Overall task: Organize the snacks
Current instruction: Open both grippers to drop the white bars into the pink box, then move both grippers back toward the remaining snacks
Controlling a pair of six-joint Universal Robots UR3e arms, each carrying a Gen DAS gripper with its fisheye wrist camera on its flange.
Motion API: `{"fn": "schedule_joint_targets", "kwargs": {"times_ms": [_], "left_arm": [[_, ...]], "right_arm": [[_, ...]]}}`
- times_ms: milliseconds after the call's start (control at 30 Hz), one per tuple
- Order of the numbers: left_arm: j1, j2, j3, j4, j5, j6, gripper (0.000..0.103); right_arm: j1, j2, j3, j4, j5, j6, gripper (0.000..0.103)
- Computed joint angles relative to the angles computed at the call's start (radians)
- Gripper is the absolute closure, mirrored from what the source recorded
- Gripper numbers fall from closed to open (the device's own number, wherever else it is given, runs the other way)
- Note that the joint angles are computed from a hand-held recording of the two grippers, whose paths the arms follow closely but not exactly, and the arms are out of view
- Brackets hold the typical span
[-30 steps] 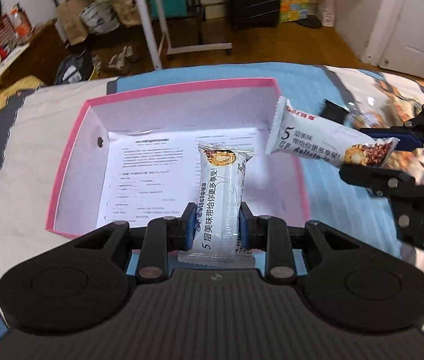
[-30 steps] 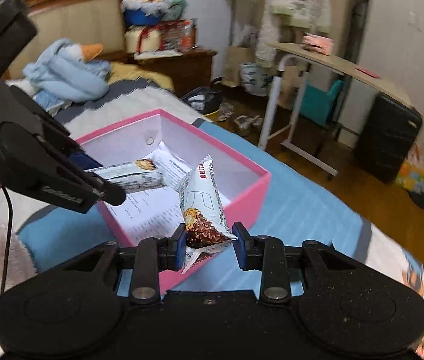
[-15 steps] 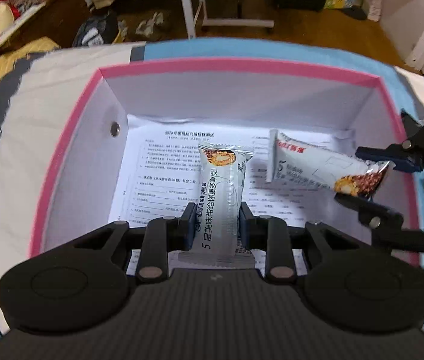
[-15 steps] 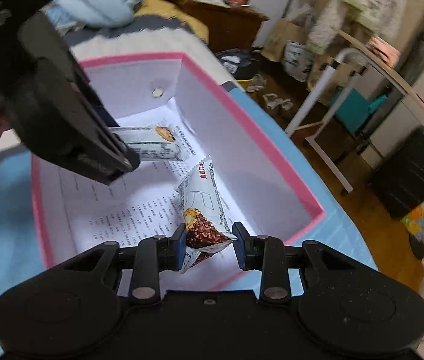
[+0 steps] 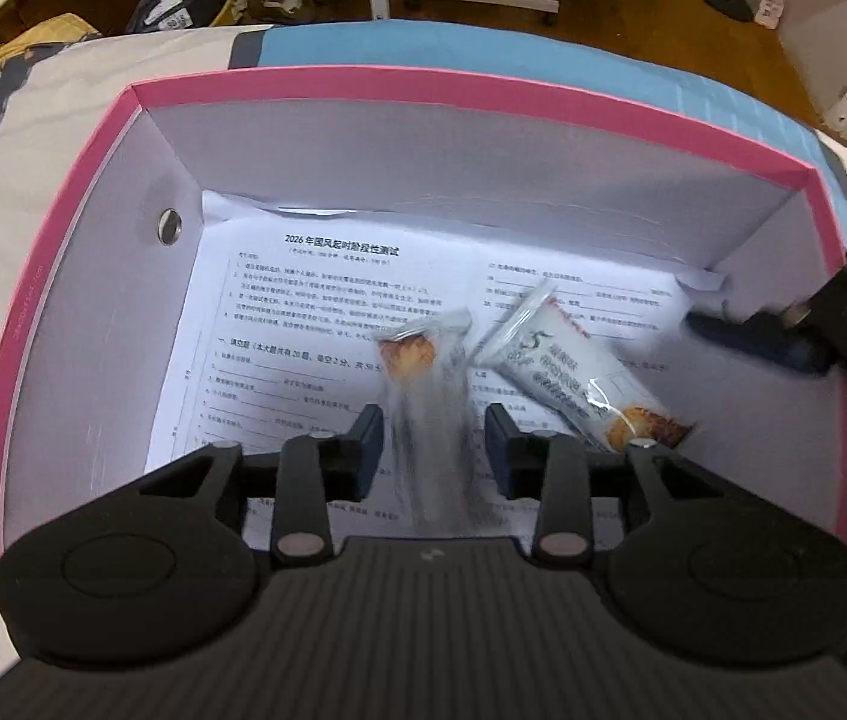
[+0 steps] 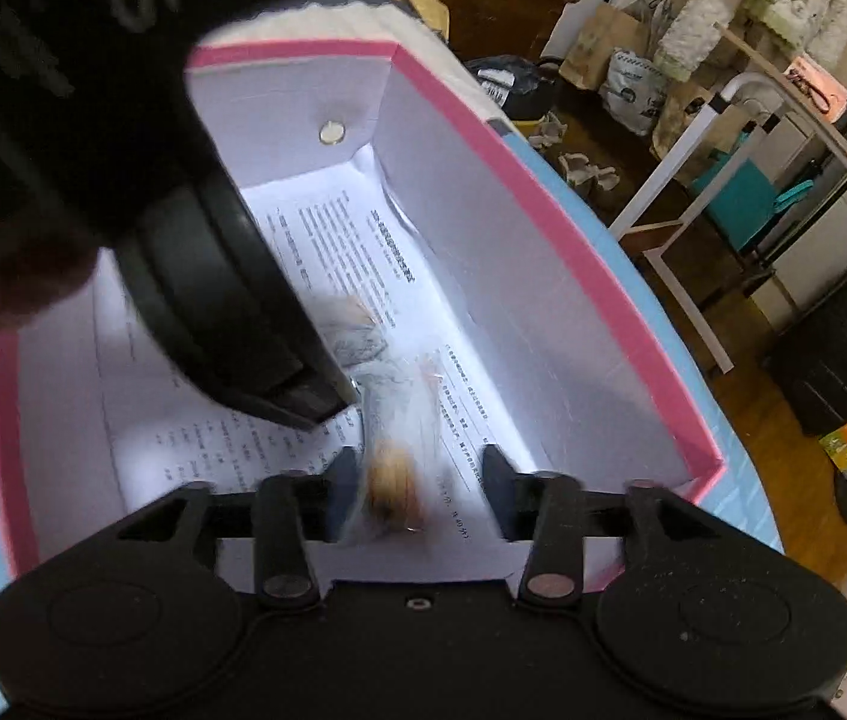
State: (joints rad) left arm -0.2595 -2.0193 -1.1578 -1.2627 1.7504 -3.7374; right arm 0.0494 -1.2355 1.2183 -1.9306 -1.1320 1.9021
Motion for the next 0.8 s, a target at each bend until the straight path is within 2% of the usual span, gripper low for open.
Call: {"fn": "schedule_joint_targets", "kwargs": {"times_ms": [67,267,433,533,667,733,800], "left_arm": [[-0.010,0.025,-0.021,0.010,0.020,0.014,0.055],[-0.059,0.120,-0.067,0.004,0.089,0.046,0.049],[-0.107,0.181,-0.019,-0.086,0.123,0.013,0.048],[-0.138,0.206,0.026,-0.136,0.133,0.002,0.048],[-0.184,0.197,0.158,-0.261,0.147,-0.007,0.047],[-0.199,0.190,0.244,-0.324,0.118,0.006,0.047],[-0.232,0.166,0.331,-0.372,0.129,0.008,0.043]], "right_arm": [[-0.047,-0.070,0.064,-0.001,0.064,-0.030,0.034],[-0.218,-0.232,0.113,0.209,0.236,-0.120,0.034],[-0.360,-0.351,0.110,0.409,0.287,-0.228,0.033],[-0.442,-0.379,0.055,0.535,0.303,-0.272,0.031],[-0.570,-0.389,-0.065,0.770,0.343,-0.394,0.027],[-0.645,-0.376,-0.158,0.921,0.359,-0.471,0.024],[-0.690,-0.334,-0.268,1.035,0.361,-0.514,0.021]]}}
